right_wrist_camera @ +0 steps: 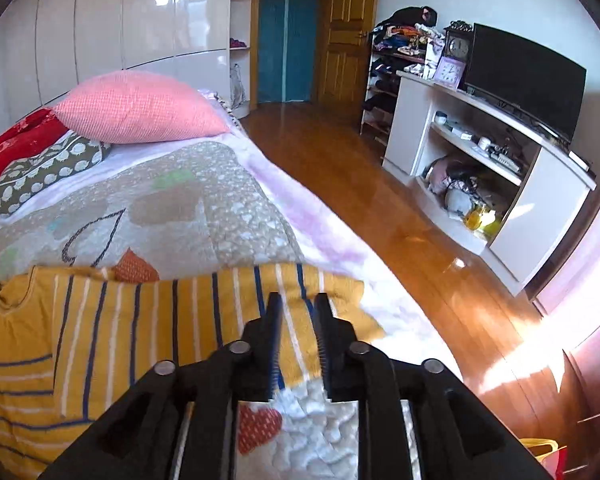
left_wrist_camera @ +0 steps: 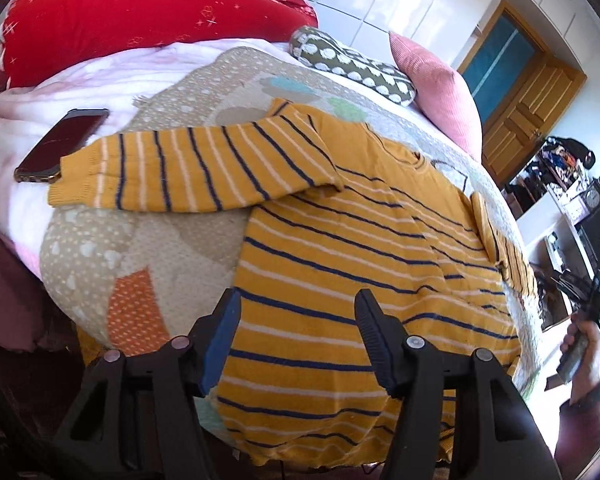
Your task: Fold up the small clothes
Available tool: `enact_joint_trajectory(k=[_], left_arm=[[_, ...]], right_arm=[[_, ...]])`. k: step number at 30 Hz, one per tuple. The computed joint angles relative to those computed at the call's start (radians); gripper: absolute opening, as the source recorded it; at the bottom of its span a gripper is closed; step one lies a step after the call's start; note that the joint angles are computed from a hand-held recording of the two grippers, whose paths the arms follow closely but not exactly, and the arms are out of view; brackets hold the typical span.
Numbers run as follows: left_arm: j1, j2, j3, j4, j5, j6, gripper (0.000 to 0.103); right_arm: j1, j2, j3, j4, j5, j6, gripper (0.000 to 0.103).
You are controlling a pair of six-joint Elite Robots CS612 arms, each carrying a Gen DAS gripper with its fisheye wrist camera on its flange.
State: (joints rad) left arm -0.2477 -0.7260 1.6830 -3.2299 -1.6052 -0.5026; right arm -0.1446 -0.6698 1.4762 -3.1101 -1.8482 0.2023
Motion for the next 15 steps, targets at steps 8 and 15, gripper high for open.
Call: enact_joint_trajectory(k=[8,15], left_arm=[[-0.038,0.001,-0.015,0.056,0.002,0.047,0.058],[-0.058,-0.01,-0.002,0.037,0.003,0.077,0.058]], right_arm=[[0.031,-0.078,0.212,-0.001,0.384,-0.205,0.051],[0.094,-0.06,0.234,-0.058,0.311,-0.305,0.051]])
